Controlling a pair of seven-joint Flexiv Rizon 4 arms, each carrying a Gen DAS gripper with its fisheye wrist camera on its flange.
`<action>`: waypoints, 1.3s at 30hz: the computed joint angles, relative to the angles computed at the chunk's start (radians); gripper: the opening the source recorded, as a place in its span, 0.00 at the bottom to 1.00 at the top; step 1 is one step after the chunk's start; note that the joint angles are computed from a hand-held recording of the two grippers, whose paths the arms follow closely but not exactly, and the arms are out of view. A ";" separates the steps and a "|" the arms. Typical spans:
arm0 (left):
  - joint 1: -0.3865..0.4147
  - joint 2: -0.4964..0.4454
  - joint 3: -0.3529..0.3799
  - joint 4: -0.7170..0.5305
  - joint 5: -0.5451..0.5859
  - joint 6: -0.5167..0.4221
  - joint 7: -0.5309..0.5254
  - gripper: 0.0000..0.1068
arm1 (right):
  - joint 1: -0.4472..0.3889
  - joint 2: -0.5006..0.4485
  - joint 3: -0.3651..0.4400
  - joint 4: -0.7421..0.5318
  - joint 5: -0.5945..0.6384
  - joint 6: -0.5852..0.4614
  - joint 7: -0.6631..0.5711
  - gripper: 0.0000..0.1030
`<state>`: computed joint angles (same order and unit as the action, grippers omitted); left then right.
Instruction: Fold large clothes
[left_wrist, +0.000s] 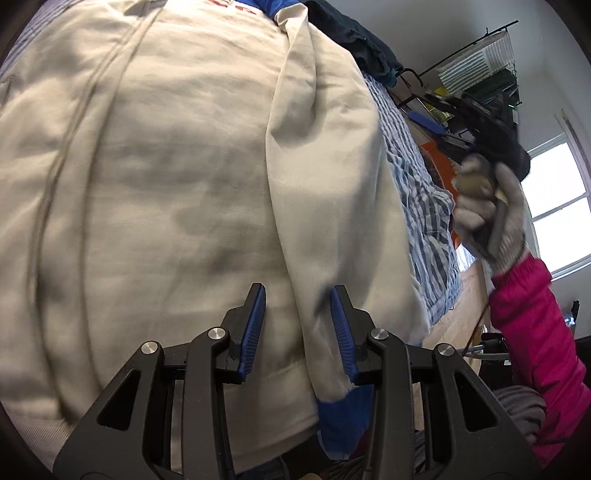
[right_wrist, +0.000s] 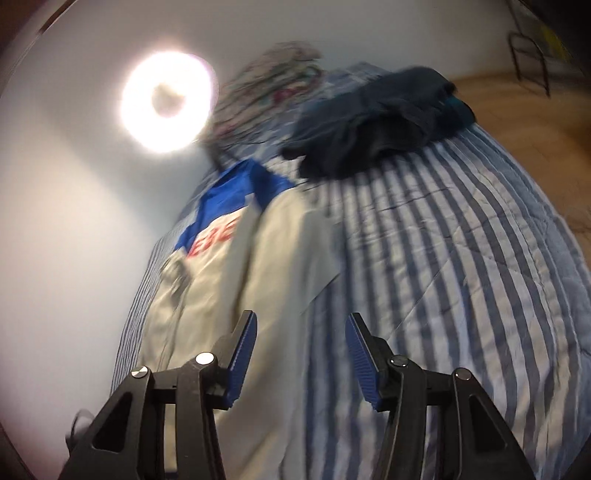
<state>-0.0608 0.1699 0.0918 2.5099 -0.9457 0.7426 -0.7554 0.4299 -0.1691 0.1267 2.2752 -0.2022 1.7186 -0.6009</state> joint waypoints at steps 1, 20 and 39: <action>0.000 -0.009 -0.001 -0.006 -0.002 -0.004 0.008 0.20 | -0.066 -0.033 0.061 -0.023 0.022 0.007 -0.020 0.51; -0.039 0.107 0.033 0.088 0.104 0.163 0.037 0.00 | -0.430 -0.478 0.408 -0.323 -0.199 0.127 0.023 0.09; -0.063 0.112 0.031 0.069 0.044 0.094 0.012 0.10 | -0.119 -0.094 0.087 -0.217 -0.085 -0.276 -0.145 0.31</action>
